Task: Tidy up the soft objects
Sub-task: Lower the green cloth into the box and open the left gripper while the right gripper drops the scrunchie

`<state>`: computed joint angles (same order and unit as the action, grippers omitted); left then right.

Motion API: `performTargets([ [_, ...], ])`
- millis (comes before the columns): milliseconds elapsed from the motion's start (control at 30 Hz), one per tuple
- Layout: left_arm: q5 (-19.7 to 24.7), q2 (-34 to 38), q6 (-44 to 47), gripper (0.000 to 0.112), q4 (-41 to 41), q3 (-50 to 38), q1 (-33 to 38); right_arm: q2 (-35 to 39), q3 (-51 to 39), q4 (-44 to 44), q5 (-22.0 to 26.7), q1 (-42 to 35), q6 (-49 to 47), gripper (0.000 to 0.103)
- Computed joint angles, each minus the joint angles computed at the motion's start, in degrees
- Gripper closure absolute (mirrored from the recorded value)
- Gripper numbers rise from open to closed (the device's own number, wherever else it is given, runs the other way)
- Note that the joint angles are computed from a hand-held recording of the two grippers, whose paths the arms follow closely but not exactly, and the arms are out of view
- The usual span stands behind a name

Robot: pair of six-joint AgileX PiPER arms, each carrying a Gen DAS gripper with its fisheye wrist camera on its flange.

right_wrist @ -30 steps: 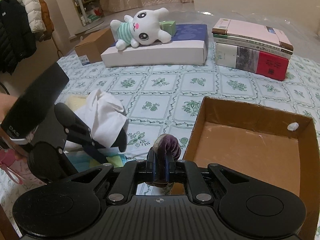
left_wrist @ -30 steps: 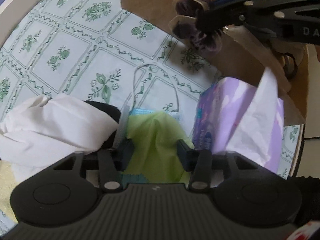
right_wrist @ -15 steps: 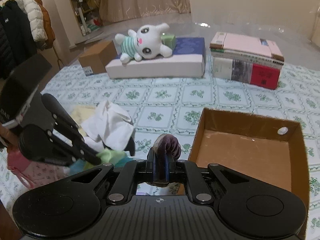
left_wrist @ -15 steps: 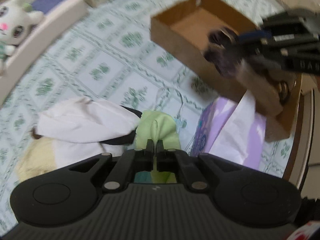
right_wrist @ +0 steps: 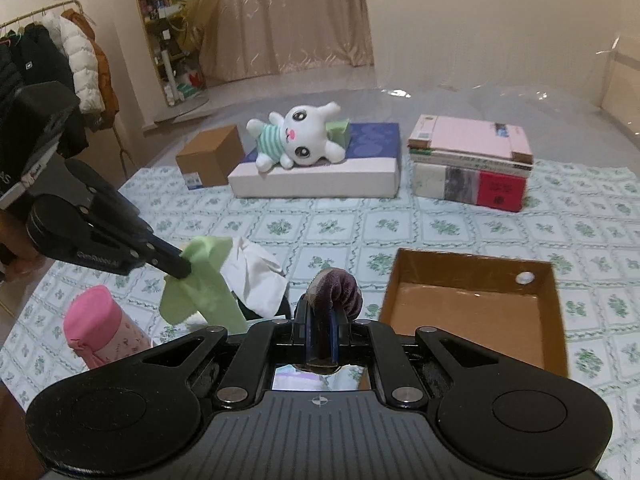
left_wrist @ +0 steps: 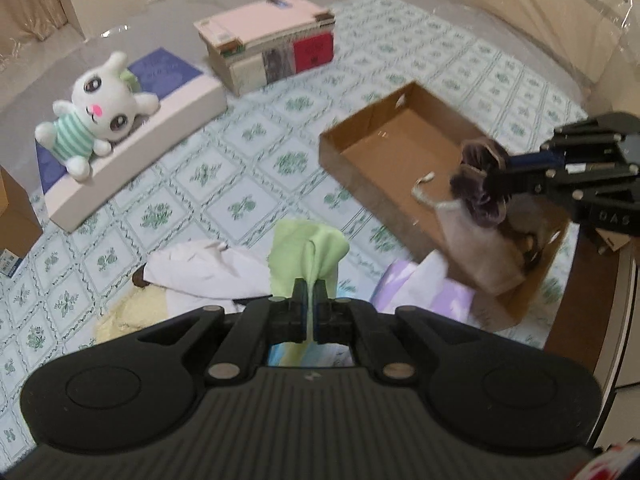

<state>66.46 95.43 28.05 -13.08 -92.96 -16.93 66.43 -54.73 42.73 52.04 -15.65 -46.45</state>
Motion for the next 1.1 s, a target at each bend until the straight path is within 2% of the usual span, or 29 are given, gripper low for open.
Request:
performTargets([
  [200, -0.5, -2.8, -6.4, 0.111, 0.5, -1.0, -6.2, -4.2, -1.0, 0.8, 7.5, -11.2, -3.0, 0.094],
  [367, -1.0, -1.8, -12.1, 0.111, 1.5, -4.2, -12.6, -5.0, -2.4, 2.8, 14.5, -22.9, -8.8, 0.094],
  [533, -3.5, 0.9, -18.5, 0.111, 3.6, -6.5, -18.6, -2.9, -3.2, 3.8, 17.0, -29.9, -13.2, 0.094],
  [767, -8.2, 7.1, -26.7, 0.111, 5.5, -9.3, -23.6, 2.8, -2.4, 3.5, 13.2, -31.8, -16.5, 0.094],
  [1100, -16.2, 15.9, -33.5, 0.11, 7.1, -10.9, -25.0, 10.5, -3.4, 3.7, 6.7, -27.8, -15.9, 0.094],
])
